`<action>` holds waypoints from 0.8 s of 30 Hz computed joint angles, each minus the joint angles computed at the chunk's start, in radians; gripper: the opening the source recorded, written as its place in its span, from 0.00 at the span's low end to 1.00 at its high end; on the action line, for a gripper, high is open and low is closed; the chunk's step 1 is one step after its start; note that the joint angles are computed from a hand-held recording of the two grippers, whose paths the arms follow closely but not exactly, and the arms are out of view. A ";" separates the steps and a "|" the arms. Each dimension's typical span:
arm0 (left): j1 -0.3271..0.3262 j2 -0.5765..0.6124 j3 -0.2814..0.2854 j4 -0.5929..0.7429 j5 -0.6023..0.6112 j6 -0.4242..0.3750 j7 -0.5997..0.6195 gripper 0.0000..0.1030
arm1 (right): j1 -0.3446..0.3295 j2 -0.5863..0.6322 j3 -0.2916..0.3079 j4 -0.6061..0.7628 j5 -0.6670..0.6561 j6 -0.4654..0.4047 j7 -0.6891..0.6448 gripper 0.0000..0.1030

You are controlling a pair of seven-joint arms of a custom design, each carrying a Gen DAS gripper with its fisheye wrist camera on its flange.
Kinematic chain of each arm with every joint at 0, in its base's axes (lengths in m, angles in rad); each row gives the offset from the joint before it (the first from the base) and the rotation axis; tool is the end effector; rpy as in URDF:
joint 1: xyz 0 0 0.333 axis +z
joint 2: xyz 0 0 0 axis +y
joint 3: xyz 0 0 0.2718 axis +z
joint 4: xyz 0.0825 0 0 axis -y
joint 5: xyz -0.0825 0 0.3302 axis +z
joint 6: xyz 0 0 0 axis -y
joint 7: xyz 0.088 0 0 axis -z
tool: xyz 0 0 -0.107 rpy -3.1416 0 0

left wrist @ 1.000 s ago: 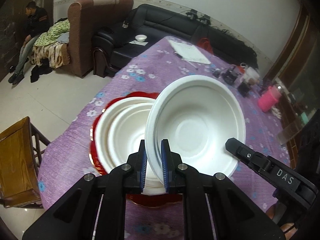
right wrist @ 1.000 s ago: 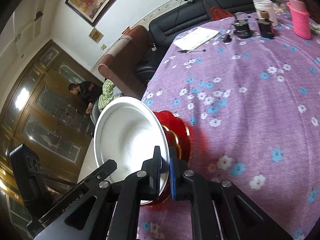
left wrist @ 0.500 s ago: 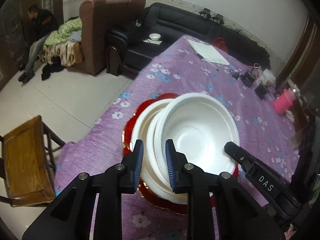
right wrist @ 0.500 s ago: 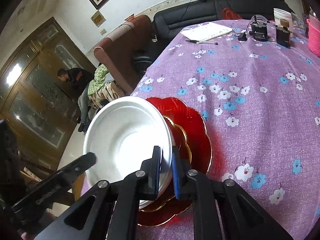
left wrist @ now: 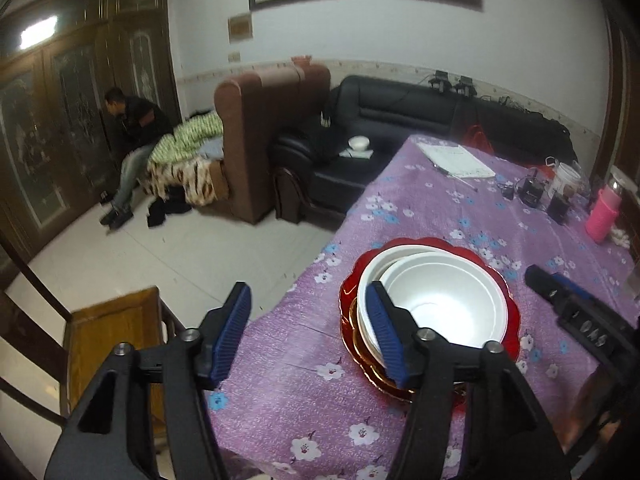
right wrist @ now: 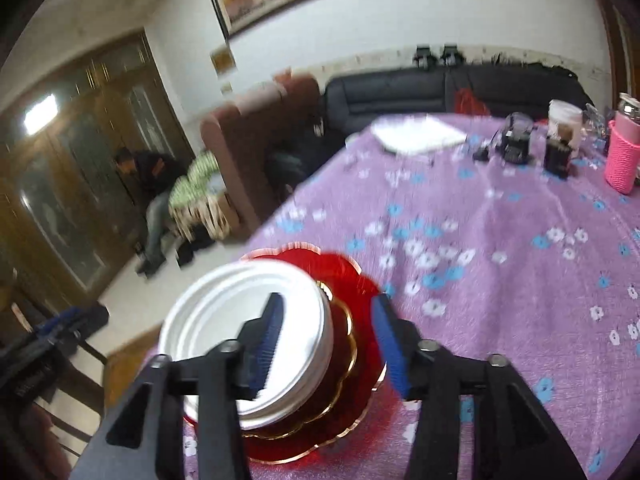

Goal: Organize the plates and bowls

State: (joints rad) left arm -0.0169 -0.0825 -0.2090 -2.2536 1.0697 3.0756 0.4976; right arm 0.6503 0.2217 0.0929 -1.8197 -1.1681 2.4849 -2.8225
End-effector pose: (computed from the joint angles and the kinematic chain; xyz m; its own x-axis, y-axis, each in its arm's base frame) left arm 0.4652 -0.1814 0.4585 -0.1748 -0.9834 -0.0478 -0.5750 0.1413 -0.8059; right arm 0.4386 0.4036 0.4432 -0.1958 -0.9429 -0.2694 -0.5493 0.3330 -0.7664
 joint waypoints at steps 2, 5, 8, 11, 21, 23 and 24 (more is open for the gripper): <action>0.014 -0.019 -0.022 -0.005 0.147 -0.011 -0.123 0.78 | 0.007 -0.040 0.000 -0.050 -0.069 0.016 0.086 0.56; 0.017 -0.052 -0.039 -0.015 0.364 -0.037 -0.336 0.78 | 0.002 -0.107 0.026 -0.145 -0.162 0.046 0.180 0.56; -0.009 -0.068 -0.011 -0.040 0.346 -0.013 -0.342 0.80 | -0.004 -0.135 0.063 -0.190 -0.206 0.047 0.221 0.56; -0.009 -0.100 -0.017 -0.065 0.319 -0.013 -0.339 0.80 | -0.009 -0.156 0.091 -0.223 -0.224 0.068 0.233 0.56; -0.012 -0.158 -0.045 -0.100 0.335 -0.016 -0.396 0.82 | 0.016 -0.178 0.140 -0.253 -0.247 0.054 0.216 0.56; -0.014 -0.158 -0.052 -0.105 0.314 -0.021 -0.382 0.82 | 0.017 -0.187 0.144 -0.260 -0.253 0.049 0.227 0.56; -0.015 -0.159 -0.053 -0.111 0.298 -0.022 -0.368 0.82 | 0.016 -0.190 0.144 -0.262 -0.255 0.048 0.231 0.56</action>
